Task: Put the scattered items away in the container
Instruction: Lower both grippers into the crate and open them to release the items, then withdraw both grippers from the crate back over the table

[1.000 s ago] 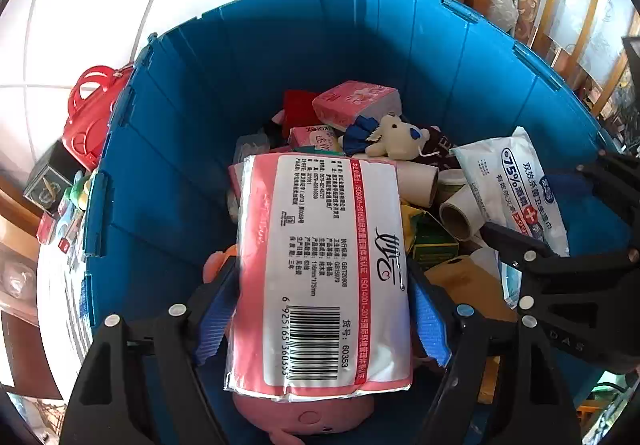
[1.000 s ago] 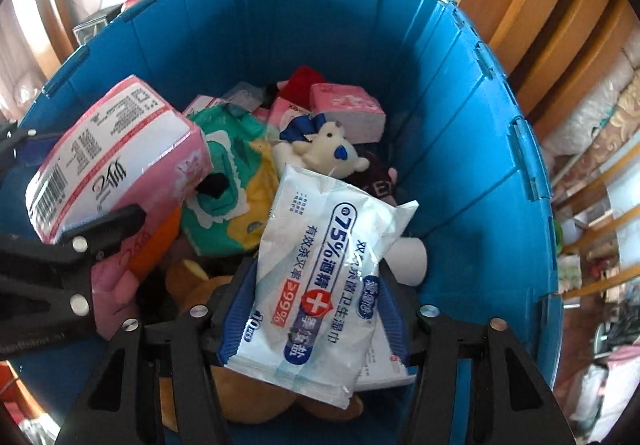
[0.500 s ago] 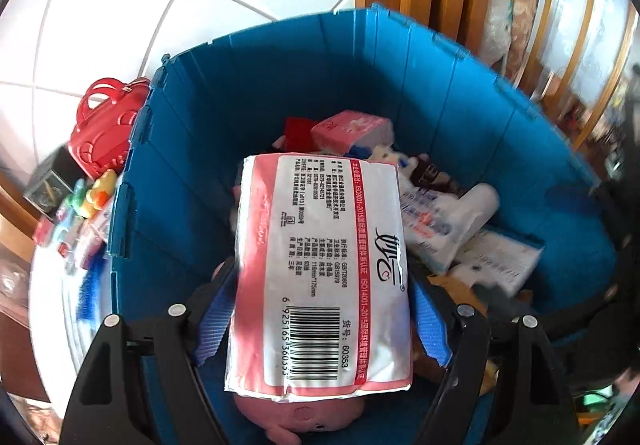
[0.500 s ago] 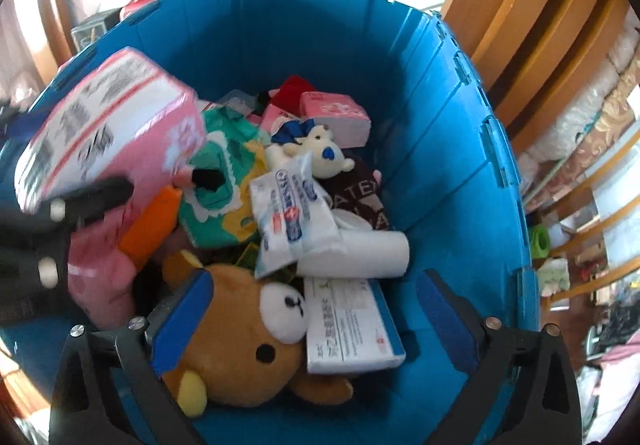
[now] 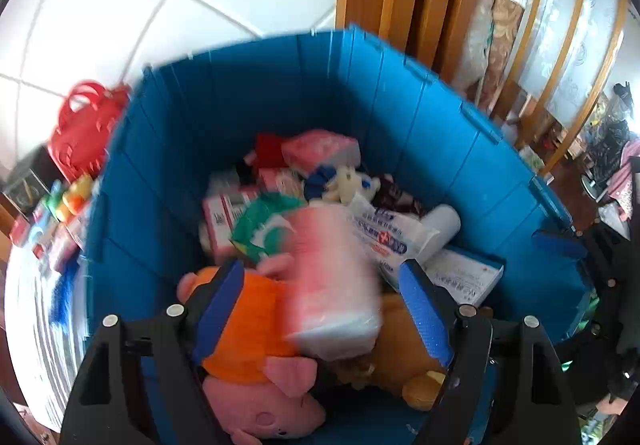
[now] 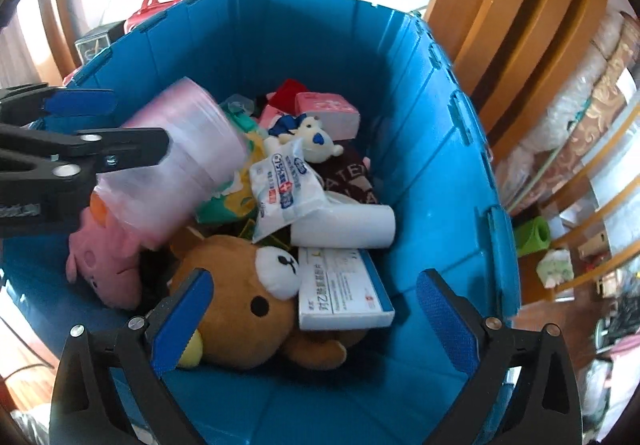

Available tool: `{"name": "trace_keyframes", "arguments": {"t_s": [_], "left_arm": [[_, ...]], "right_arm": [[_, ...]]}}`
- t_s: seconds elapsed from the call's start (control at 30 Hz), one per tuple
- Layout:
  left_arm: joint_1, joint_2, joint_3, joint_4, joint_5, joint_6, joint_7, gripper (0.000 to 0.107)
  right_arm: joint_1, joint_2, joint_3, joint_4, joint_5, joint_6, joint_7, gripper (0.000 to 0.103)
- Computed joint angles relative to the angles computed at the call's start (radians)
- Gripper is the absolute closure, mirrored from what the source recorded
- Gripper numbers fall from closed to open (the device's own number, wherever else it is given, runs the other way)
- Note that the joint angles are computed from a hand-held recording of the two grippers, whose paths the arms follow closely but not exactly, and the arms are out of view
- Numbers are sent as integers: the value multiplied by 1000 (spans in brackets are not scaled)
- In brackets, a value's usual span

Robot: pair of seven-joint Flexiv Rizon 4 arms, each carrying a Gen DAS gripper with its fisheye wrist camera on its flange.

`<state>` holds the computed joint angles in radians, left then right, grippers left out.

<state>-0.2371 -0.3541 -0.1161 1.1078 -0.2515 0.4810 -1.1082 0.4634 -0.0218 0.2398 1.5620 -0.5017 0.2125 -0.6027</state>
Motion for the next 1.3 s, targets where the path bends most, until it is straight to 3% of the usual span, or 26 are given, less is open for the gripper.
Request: {"name": "trace_keyframes", "arguments": {"t_s": [0.13,0.33,0.97,1.3], "left_arm": [[-20,34,18,39,68,28,-3,27],[-14,73,21,101,79,53,3,27],[49,181,26,261,-52,144,115,27],[122,264,68,384,-210,222,226,27]], "right_arm": [[-4,9,1,14,2,8,6,0],[-1,7,4,12,-5,12,6,0],[27,-29,-3,-38,-58,18,-28,0],[59,-52,1,-48,-159,124,68,0]]}}
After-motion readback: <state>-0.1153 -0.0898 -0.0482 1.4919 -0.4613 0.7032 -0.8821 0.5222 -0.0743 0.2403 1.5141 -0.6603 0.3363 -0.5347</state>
